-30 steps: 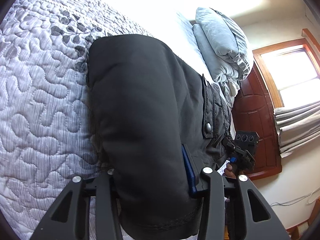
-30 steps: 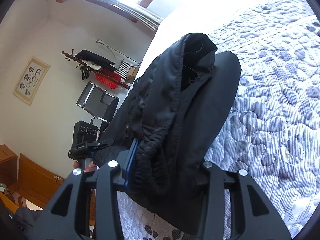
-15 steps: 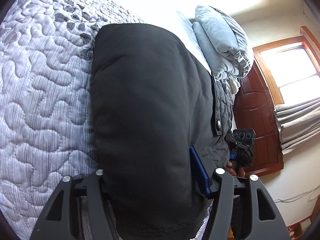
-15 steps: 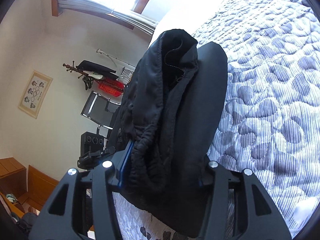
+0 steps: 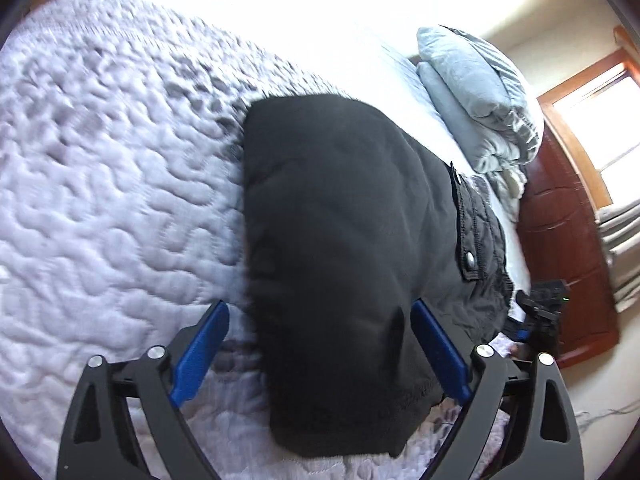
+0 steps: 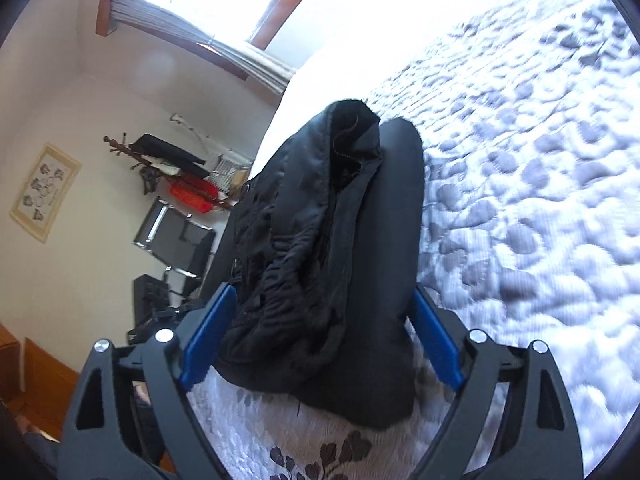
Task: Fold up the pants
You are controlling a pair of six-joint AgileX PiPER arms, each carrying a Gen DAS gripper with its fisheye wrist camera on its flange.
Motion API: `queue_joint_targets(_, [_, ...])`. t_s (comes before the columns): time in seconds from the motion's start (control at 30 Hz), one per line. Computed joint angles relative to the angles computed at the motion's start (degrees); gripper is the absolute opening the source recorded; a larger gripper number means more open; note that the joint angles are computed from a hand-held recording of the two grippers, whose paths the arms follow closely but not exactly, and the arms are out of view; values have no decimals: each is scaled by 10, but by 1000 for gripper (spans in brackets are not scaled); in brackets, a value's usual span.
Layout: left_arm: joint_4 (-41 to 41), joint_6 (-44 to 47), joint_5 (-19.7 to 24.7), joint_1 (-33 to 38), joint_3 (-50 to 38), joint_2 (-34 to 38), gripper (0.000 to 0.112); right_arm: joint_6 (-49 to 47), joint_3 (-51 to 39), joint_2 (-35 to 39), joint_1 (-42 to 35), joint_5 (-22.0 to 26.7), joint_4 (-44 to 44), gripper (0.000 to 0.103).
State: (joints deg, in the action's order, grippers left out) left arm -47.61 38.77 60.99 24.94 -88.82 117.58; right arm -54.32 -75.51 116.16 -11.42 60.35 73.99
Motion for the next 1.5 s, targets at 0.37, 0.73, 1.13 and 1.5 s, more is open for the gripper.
queue_joint_targets(0.37, [121,-51,-142,-46,207,-229,99,152,182,-284,75,-232,-159,96])
queue_joint_targets(0.73, [307,-237,-175,-158,330,-423,99,744,237,-446,277,-267,-722,98])
queue_joint_targets(1.13, [421,-381,-110,-241,370,-558,99,1059,197,-482,513,-78,-965,100])
queue_joint_targets(1.5, [491,-461,-66,-289,361,-616,99,1123,175,-515,600,-2,-1011,100])
